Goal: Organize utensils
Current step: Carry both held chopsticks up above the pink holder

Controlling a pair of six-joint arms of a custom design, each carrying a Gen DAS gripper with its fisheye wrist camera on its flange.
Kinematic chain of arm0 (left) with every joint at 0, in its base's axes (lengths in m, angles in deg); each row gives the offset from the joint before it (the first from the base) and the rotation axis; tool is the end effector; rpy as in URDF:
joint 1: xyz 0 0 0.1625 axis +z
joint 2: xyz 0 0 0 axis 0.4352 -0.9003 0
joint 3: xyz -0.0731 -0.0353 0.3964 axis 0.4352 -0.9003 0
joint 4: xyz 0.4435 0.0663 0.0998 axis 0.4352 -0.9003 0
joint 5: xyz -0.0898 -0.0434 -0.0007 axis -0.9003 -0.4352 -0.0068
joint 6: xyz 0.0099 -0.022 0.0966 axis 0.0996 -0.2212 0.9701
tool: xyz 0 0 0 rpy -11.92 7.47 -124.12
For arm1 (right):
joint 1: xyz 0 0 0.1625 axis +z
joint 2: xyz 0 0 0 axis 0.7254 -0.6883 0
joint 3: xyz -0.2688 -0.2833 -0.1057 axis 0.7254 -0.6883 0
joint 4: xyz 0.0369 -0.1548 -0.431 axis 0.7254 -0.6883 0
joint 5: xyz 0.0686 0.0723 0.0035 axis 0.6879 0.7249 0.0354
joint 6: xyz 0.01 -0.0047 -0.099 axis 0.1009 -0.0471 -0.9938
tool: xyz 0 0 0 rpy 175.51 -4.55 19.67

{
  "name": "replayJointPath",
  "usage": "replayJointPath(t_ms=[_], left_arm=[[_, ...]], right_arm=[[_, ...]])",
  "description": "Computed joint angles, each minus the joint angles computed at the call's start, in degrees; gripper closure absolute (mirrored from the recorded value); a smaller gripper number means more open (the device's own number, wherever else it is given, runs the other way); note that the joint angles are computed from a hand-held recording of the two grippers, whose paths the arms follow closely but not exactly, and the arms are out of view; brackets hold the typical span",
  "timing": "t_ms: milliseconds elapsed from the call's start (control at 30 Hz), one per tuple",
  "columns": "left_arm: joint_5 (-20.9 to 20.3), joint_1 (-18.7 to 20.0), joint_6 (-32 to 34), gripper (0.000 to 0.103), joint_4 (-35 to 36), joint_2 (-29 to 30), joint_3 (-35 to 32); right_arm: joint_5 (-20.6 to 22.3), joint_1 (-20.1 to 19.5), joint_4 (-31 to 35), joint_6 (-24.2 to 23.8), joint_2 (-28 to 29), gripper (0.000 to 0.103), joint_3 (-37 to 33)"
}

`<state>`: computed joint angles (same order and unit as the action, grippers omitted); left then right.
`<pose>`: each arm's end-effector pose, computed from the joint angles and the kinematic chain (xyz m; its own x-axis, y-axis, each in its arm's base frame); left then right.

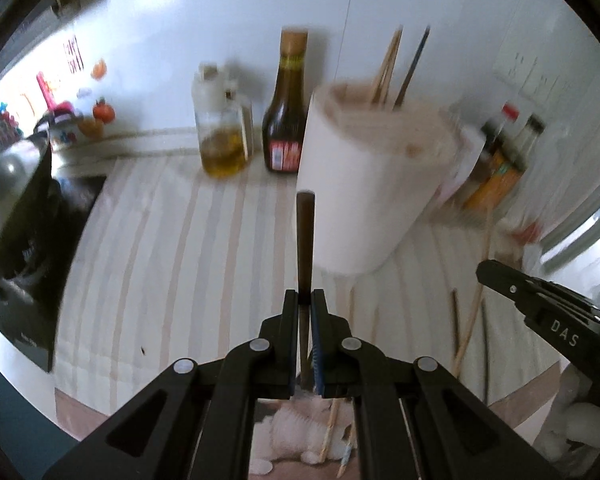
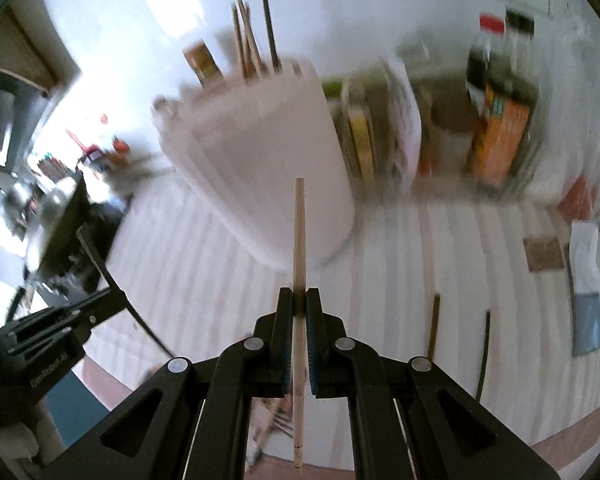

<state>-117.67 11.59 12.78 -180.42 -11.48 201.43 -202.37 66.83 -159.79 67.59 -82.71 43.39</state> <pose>-0.2648 -0.4637 0.3124 -0.7749 -0.0149 -0.6319 0.3211 0.8518 -0.4138 0.3228 -0.5314 0.2037 -0.8899 -0.1506 0.4307 -0.3100 0.8922 -0.3286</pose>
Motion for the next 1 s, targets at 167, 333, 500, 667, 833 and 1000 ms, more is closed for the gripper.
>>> replayJointPath(t_ms=[167, 333, 500, 667, 833, 1000], left_arm=[[3.8, -1.8, 3.5, 0.1, -3.9, 0.9, -3.6], [7.0, -3.5, 7.1, 0.1, -6.6, 2.8, -8.6], [10.4, -4.2, 12.3, 0.1, -10.5, 6.2, -14.2], [11.5, -2.9, 18.0, 0.1, -15.3, 11.4, -20.1], [10.6, 0.0, 22.3, 0.1, -18.2, 16.6, -25.8], [8.9, 2.8, 23.7, 0.1, -17.3, 20.8, -29.6]], right_arm=[[1.2, 1.7, -3.1, -2.2, 0.8, 0.097, -4.3], [1.8, 3.4, -5.4, -5.0, 3.6, 0.097, -11.9], [1.3, 4.5, -8.0, -8.2, 8.0, 0.097, -20.7], [0.9, 4.7, -10.6, -10.9, 14.1, 0.097, -30.0], [0.7, 4.1, -14.4, -13.9, 19.6, 0.097, -36.6], [1.2, 2.9, -15.7, -15.0, 24.1, 0.097, -41.5]])
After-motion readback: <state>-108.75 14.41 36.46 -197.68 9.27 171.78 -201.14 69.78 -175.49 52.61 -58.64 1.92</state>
